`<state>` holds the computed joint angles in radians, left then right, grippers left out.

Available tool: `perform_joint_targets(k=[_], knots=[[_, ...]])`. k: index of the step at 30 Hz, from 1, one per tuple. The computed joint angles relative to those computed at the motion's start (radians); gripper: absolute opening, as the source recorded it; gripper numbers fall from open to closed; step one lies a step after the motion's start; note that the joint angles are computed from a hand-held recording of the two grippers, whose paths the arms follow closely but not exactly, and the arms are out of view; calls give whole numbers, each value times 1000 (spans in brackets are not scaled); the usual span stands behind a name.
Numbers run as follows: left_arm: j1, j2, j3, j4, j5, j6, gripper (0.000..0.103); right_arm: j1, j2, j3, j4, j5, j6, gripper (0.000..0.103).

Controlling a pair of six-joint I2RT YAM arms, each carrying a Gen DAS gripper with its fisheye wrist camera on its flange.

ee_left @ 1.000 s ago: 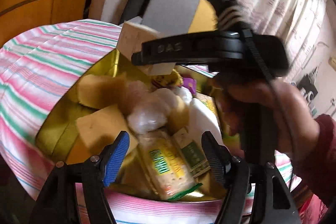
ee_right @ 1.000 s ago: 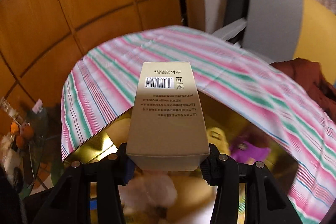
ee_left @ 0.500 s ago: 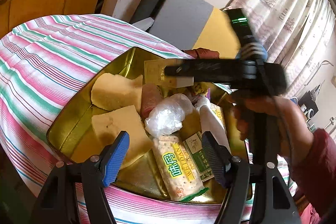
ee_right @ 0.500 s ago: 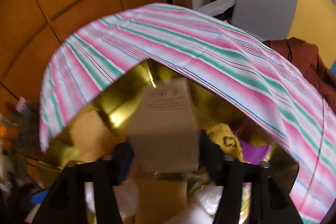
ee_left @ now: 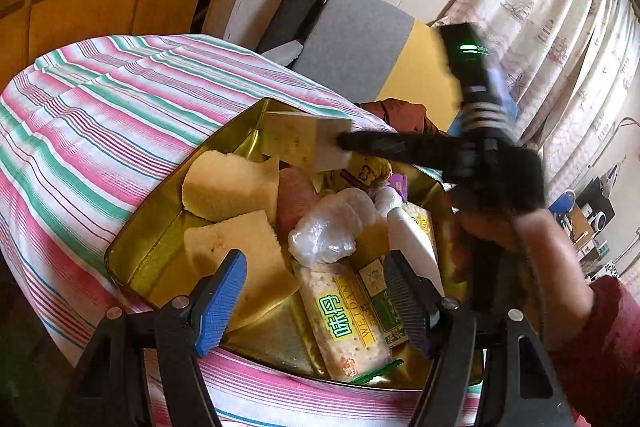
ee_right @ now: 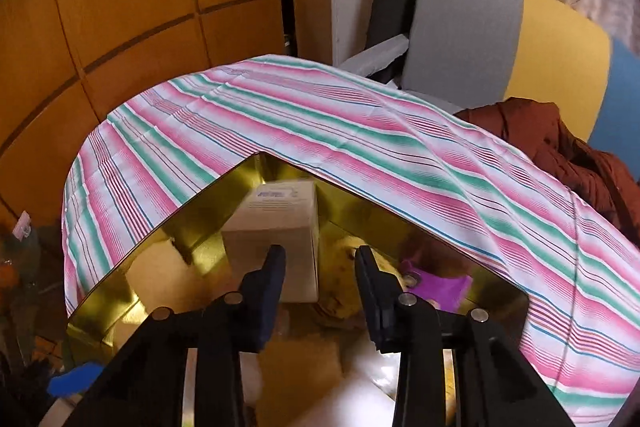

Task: Organize objects
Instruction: 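Release the sponge from the left gripper while the right drops the beige box into the tin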

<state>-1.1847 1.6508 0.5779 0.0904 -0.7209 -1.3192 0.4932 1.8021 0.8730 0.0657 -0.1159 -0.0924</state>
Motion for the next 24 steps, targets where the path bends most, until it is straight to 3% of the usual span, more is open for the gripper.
perform_joint_targets(k=[4,8,12,15,21,24], knots=[[-26,-10,18,-66,-20,-20,72,61,82,48,-32,36,-23,37],[-41,-27,19,-110,-34,-66,72,38,-27,-67,26,-1,31,40],[-30,-47,7,-93,-5,-86,72,-14,-196,-208,46,-55,93,77],[-34,-32,68,-199,-10,-105,72,-43,-332,-302,26,-59,114,82],[-71,4,180,-430,-16,-192,72,-64,-492,-384,-80,-1,143,103],[-80,28,238,-535,-6,-229,72,-63,-569,-415,-126,37,154,103]])
